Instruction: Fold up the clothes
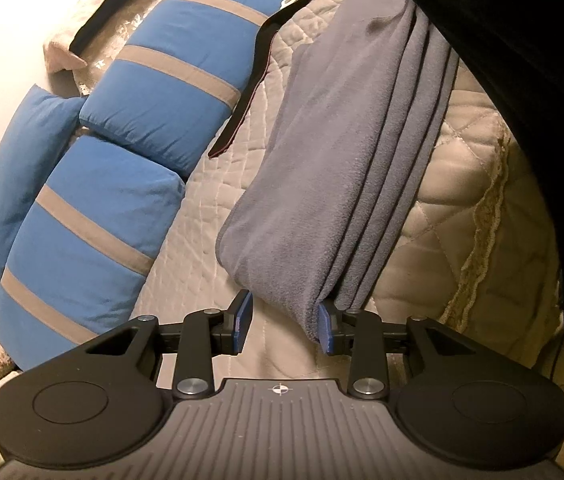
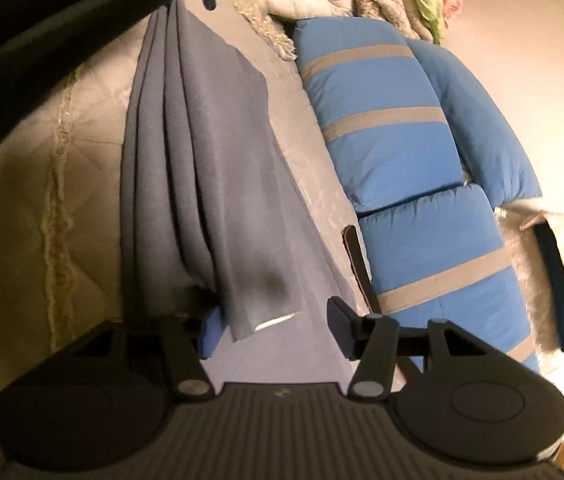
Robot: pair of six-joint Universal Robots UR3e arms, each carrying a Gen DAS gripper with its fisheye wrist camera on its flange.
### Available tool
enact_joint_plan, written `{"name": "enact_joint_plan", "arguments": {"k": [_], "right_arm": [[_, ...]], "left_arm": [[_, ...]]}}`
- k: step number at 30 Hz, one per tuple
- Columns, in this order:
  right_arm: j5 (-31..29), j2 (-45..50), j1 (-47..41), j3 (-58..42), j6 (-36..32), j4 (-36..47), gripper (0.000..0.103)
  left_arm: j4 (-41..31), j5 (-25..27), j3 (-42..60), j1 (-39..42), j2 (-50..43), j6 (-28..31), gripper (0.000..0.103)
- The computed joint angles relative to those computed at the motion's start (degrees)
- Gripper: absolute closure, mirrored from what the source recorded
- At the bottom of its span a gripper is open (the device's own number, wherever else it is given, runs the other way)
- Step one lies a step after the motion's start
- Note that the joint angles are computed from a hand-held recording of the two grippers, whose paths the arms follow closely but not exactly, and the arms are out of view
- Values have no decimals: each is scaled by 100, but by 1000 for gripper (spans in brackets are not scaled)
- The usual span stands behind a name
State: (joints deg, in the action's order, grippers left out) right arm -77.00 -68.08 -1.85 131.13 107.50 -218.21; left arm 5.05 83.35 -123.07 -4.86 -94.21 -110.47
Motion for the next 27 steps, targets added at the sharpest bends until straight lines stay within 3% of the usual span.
{"name": "enact_joint_plan", "arguments": {"k": [2,3,6,8,13,16,19,20,21,22,24,27], "right_arm": [[-85,31,82,-164,-176,172,42],[-95,-1,101,-225,-255,308,58],[-39,-212,79,-341,-497,769,91],[89,-213,-2,-393,-706,613,99],[415,-144,-238,-620,-877,-288,102],[434,-260,-391,-687,-995,-176,102],[349,-561,-524,-506,-1141,631,102],[289,-642,-543,-437,-1248,902,97],[144,-664,-517,-391,-1317,1044,83],[46,-710,-515,-356,-1253,1215,81],[22,-1042,-552,-561,-433,2191,61],[681,-1611,-929,-1478,1383,4756,52]], "left_arm": [[-10,7,3,-6,-2,-20,70],[-15,11,4,-9,-3,-16,70],[-40,44,23,-28,-12,-26,70],[-38,70,24,-44,-4,-31,70],[14,101,-10,-77,26,-28,70],[49,132,-23,-109,50,-30,70],[-38,81,-15,-89,123,-62,70],[-64,59,-9,-83,143,-68,70],[-72,50,-6,-85,152,-67,70],[-85,44,-3,-86,162,-58,70],[-138,59,16,-90,165,-10,70],[-294,81,81,-94,172,-50,70]]}}
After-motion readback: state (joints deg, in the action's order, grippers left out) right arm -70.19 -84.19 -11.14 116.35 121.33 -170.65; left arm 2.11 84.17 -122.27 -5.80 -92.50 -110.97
